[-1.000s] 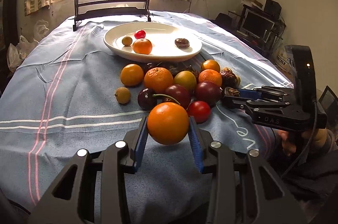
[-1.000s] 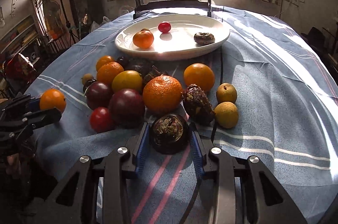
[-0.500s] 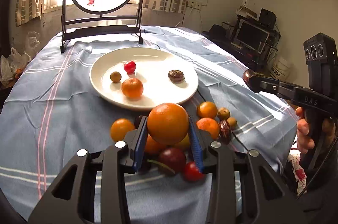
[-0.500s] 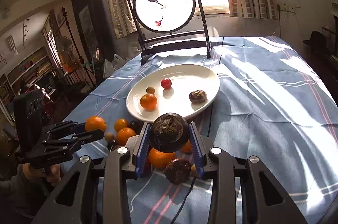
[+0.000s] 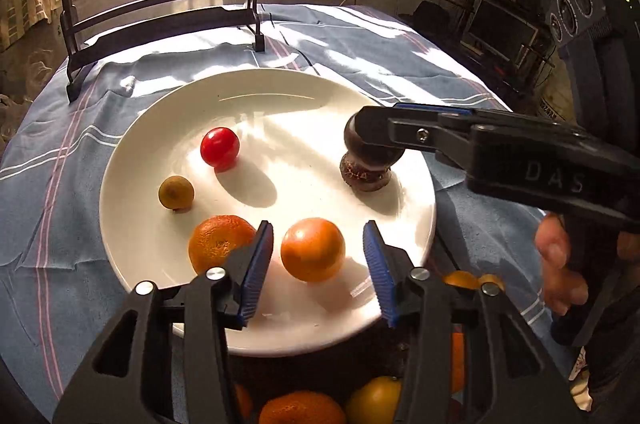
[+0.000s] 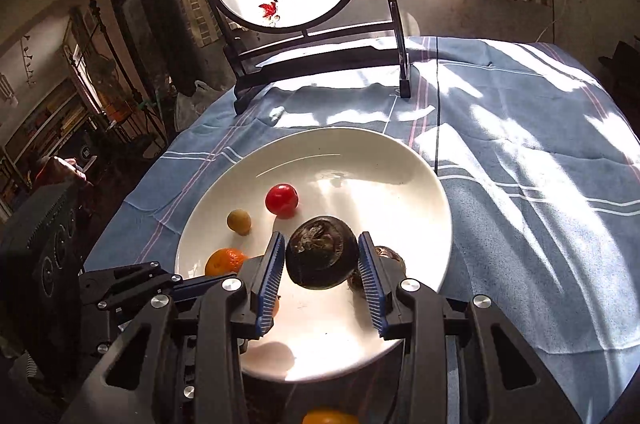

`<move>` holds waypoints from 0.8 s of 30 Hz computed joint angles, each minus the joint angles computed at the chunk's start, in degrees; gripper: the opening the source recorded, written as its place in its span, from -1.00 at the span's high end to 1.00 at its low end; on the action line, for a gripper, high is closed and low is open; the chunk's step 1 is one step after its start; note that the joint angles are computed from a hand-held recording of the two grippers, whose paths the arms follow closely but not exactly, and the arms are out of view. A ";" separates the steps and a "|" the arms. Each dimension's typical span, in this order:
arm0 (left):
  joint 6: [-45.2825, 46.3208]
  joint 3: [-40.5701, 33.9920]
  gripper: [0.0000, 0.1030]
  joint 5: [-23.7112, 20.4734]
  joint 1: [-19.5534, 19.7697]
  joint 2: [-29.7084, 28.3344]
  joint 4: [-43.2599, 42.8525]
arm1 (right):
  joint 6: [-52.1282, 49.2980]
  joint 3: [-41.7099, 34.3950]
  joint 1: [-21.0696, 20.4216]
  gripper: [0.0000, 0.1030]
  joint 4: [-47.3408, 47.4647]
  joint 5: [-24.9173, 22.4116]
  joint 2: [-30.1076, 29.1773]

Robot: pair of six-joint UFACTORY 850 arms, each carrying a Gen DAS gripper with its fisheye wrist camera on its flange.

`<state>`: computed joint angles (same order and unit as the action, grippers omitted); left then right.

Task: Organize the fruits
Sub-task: 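Place the orange and passion fruit on the white plate, opening both tools, then grasp a dark red cherry with the left tool while the right tool grasps a passion fruit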

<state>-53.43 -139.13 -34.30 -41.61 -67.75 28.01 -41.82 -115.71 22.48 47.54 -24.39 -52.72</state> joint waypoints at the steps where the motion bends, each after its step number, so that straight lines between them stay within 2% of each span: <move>1: -4.25 4.30 -0.22 2.00 -0.25 2.56 4.30 | -3.01 1.88 0.09 0.08 2.84 1.76 1.17; 6: -23.05 23.19 -0.26 7.50 -2.19 14.29 23.63 | -18.61 13.11 -0.05 0.09 16.82 4.79 8.36; 9: -33.54 33.66 -0.26 8.62 -4.07 20.55 34.75 | -28.21 21.70 -0.45 0.09 26.10 5.73 13.72; 11: -38.51 39.34 -0.26 8.28 -5.44 23.76 39.28 | -38.08 27.99 -0.76 0.09 35.20 5.87 17.47; 14: -45.33 46.79 -0.26 8.91 -6.97 27.69 44.06 | -47.80 35.92 -1.45 0.09 44.80 4.45 21.72; 17: -46.74 49.86 -0.23 7.40 -8.31 28.75 44.72 | -53.82 42.14 -2.26 0.09 52.08 2.55 24.56; 21: -41.96 49.14 0.18 5.55 -8.77 27.16 40.13 | -57.13 47.31 -3.24 0.09 57.34 0.76 26.62; 24: -39.93 48.07 0.34 3.97 -8.98 25.82 39.32 | -57.97 49.38 -3.78 0.09 59.18 0.33 27.58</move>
<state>-93.36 -91.06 -30.33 -50.60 -41.93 67.33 -99.78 -66.33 18.70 106.73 -24.06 -25.14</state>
